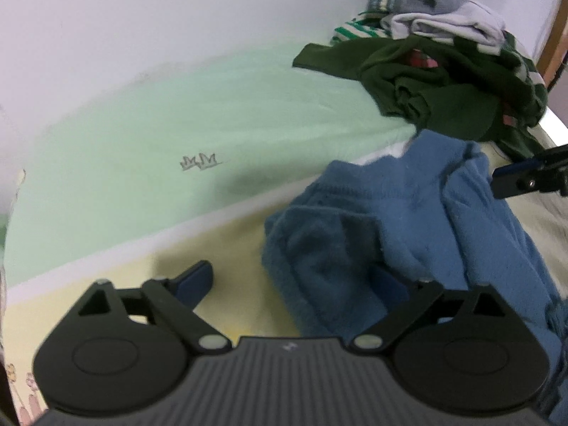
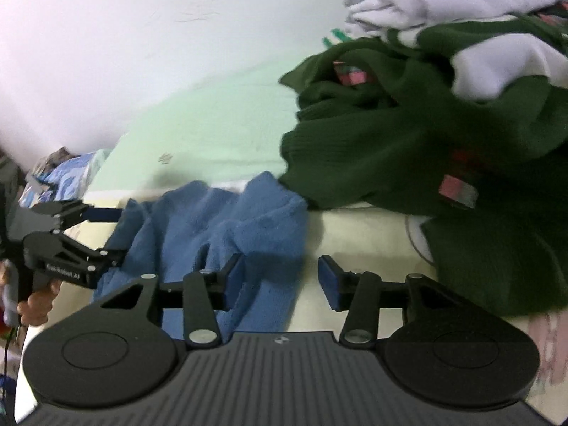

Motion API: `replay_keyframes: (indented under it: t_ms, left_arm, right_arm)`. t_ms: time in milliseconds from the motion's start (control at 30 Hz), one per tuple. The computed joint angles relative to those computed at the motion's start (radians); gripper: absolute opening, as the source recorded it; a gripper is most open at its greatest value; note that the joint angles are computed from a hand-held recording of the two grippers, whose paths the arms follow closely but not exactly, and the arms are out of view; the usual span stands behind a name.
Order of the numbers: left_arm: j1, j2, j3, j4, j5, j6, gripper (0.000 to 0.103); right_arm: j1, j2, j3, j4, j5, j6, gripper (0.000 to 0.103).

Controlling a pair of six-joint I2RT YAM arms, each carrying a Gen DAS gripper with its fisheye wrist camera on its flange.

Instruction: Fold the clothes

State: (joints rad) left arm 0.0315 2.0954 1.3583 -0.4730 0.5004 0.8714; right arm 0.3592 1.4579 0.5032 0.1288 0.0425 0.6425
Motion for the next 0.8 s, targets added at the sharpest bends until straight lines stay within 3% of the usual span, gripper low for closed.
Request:
replay_keyframes:
  t_ms: [133, 200, 333, 400, 533, 667, 800]
  left_arm:
    - [0.067, -0.094, -0.080, -0.021, 0.023, 0.126, 0.086]
    - [0.118, -0.149, -0.117, -0.094, 0.030, 0.210, 0.088]
    - [0.258, -0.284, -0.241, -0.207, 0.040, 0.390, 0.092]
    - [0.336, -0.360, -0.323, -0.216, 0.032, 0.445, 0.094]
    - [0.482, -0.445, -0.415, -0.259, -0.002, 0.566, 0.094]
    - [0.598, -0.465, -0.443, -0.324, -0.022, 0.664, 0.093]
    - [0.659, -0.437, -0.414, -0.412, -0.019, 0.676, 0.094]
  right_arm:
    - [0.065, -0.225, -0.073, -0.106, -0.042, 0.035, 0.044]
    - [0.146, -0.339, -0.090, -0.233, -0.055, 0.105, 0.044]
    - [0.431, -0.524, -0.109, -0.465, 0.032, 0.307, 0.045]
    - [0.592, -0.565, -0.123, -0.510, 0.087, 0.462, 0.046]
    - [0.886, -0.472, -0.101, -0.551, 0.256, 0.765, 0.047]
    - [1.060, -0.434, -0.146, -0.479, 0.410, 1.049, 0.048]
    - [1.152, -0.421, -0.175, -0.414, 0.498, 1.159, 0.049]
